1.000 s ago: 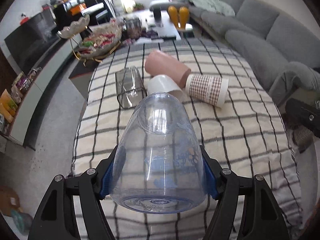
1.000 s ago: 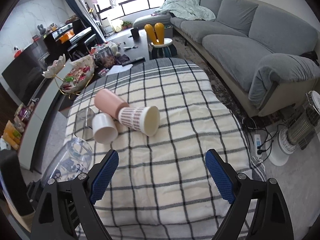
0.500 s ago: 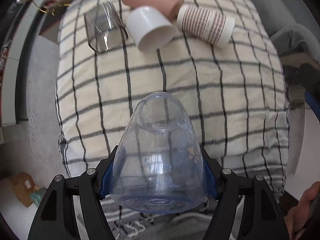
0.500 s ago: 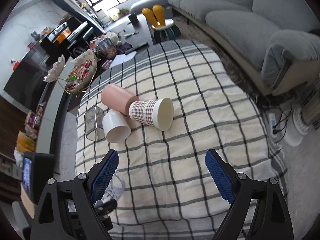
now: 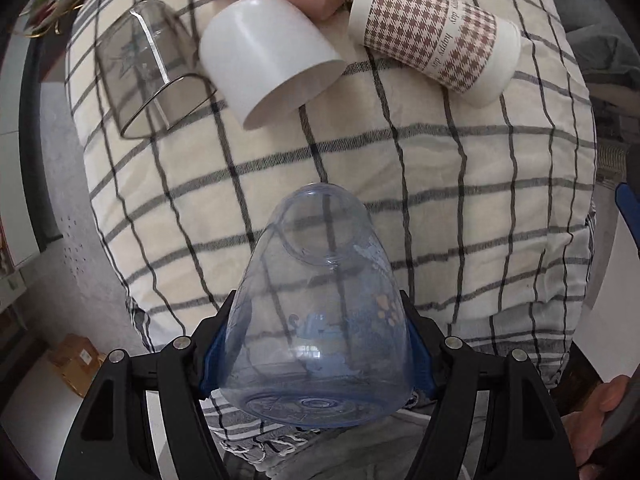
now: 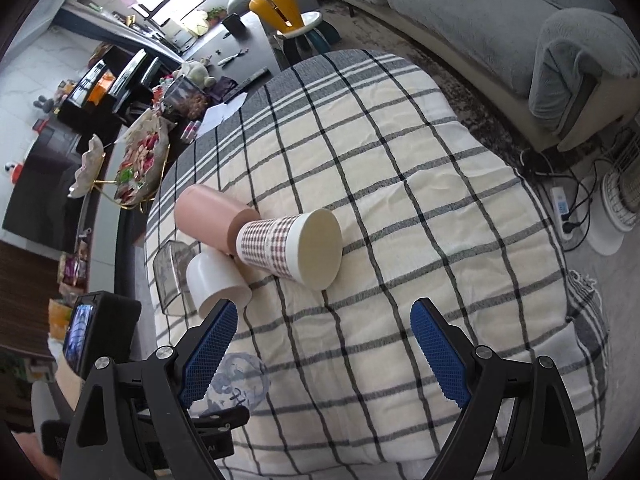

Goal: Flip cup upside down
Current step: 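Rotate the bottle mouth down with the left gripper and lower it onto the table, then open the left gripper and pull it back from the bottle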

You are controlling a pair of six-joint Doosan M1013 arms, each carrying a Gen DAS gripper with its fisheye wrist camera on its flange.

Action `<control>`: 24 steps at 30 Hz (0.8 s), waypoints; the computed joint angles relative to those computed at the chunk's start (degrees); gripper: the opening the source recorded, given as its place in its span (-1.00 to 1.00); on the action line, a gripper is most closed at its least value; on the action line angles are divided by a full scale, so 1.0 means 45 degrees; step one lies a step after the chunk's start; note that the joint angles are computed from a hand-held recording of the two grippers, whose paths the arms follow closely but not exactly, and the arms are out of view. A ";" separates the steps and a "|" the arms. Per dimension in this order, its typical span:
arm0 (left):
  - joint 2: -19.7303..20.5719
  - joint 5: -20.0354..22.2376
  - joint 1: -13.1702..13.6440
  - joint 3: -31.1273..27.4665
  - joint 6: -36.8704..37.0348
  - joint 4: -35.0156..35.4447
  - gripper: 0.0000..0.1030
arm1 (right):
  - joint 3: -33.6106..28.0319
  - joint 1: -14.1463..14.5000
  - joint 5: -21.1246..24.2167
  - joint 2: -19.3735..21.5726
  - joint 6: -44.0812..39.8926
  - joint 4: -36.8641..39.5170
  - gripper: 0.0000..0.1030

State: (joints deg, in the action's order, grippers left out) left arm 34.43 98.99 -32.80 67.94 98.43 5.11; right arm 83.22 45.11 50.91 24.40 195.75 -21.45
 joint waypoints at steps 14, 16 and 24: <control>-0.0162 -0.0945 -0.0150 -0.0141 0.0329 0.0298 0.56 | 0.0181 0.0023 0.0034 -0.0103 0.0221 -0.0263 0.72; -0.0347 -0.1160 -0.0073 0.0003 0.0233 0.0158 0.56 | 0.0112 0.0104 0.0211 -0.0126 0.0264 -0.0406 0.72; -0.1658 -0.2823 0.0183 0.1457 -0.0039 -0.0371 0.56 | -0.0459 0.0760 0.1514 -0.0182 0.0438 -0.1501 0.72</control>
